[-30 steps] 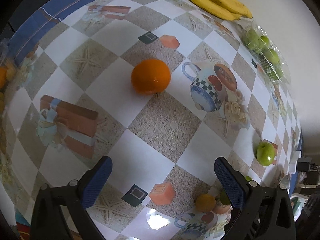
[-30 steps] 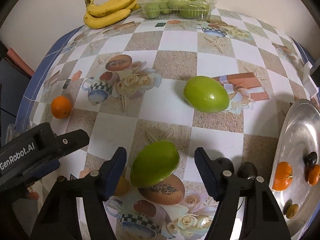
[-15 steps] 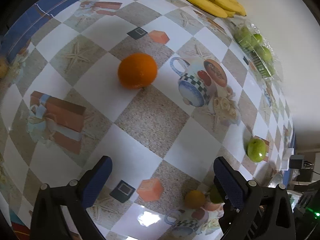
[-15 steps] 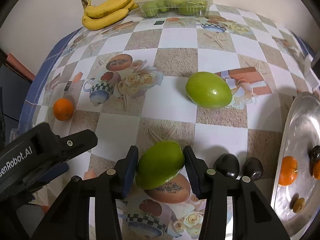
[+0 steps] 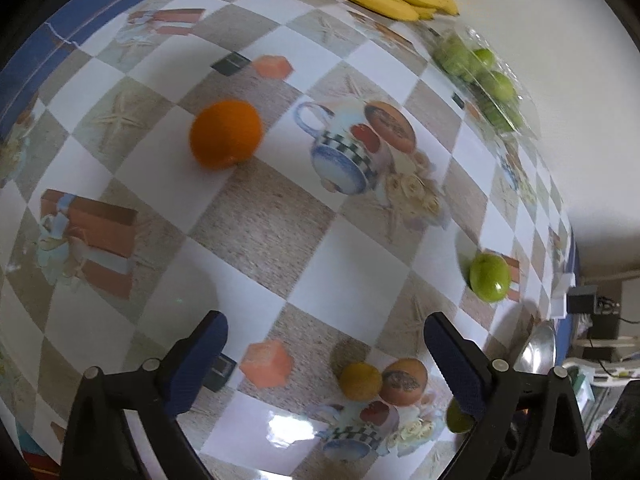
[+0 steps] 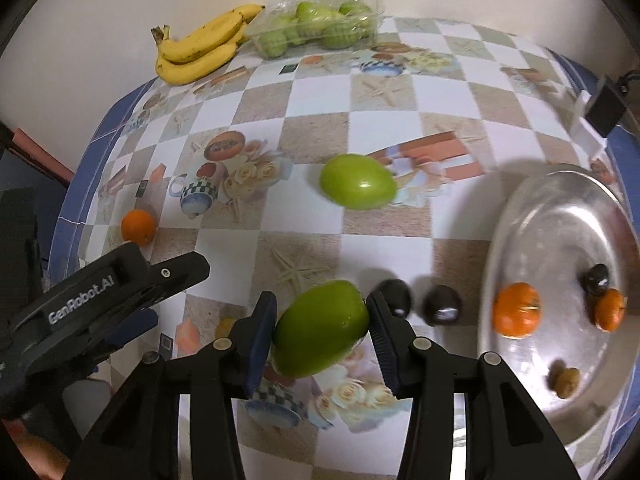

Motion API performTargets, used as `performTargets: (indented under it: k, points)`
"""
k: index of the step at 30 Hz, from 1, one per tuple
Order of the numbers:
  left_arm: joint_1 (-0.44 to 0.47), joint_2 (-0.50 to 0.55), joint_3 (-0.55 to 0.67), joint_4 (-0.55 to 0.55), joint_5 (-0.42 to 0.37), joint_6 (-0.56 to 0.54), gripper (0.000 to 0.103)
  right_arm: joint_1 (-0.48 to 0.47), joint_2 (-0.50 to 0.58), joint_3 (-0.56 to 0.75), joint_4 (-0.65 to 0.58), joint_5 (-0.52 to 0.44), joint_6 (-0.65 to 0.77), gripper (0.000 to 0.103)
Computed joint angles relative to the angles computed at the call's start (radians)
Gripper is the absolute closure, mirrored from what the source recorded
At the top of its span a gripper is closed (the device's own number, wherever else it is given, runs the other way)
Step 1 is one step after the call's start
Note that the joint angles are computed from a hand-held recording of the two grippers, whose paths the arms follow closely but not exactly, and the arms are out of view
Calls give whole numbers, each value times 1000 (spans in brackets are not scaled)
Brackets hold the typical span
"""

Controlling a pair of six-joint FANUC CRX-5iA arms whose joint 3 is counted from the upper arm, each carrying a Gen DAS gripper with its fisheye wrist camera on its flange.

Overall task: Organize fruits
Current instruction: 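Grasp a green mango with the right tool while the left tool grasps a small yellow fruit, then carry the green mango and yellow fruit over the steel bowl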

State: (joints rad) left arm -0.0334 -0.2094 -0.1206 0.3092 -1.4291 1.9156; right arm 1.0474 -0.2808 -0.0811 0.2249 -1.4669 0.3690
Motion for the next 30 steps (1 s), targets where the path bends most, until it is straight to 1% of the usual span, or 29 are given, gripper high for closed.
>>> performTargets:
  k: [3,7,9,10,14,16,18,24,26,27,28,30]
  points:
    - [-21,9,13,-14,-13,-5,11,14,-32,-14,26,-20,-25,55]
    - [-34,18,0,33,-20,-26,16,17,-69,-29,47,-31,-65,55]
    - [-60,27,10,30,-28,-42,19,14,-83,-34,51,-26,-78,55]
    - [-72,33,16,23,-34,-43,23,13,-91,-36,53,-23,-83,55]
    - [-101,45,33,12,-41,-46,32,21,-108,-44,63,-31,-101,55]
    - [-115,49,41,2,-44,-43,41,22,-114,-47,64,-33,-107,55]
    - [-125,53,51,-13,-50,-40,47,22,-118,-49,64,-32,-110,55]
    - [-131,50,51,-29,-57,-43,63,21,-124,-52,65,-26,-115,55]
    - [-138,56,58,-39,-57,-36,67,20,-125,-52,63,-26,-114,55]
    - [-141,59,60,-43,-57,-35,72,20,-125,-51,63,-26,-115,55]
    - [-136,51,54,-38,-62,-40,75,19,-125,-51,62,-25,-115,55]
    - [-133,48,50,-33,-59,-40,75,20,-128,-52,63,-24,-117,55]
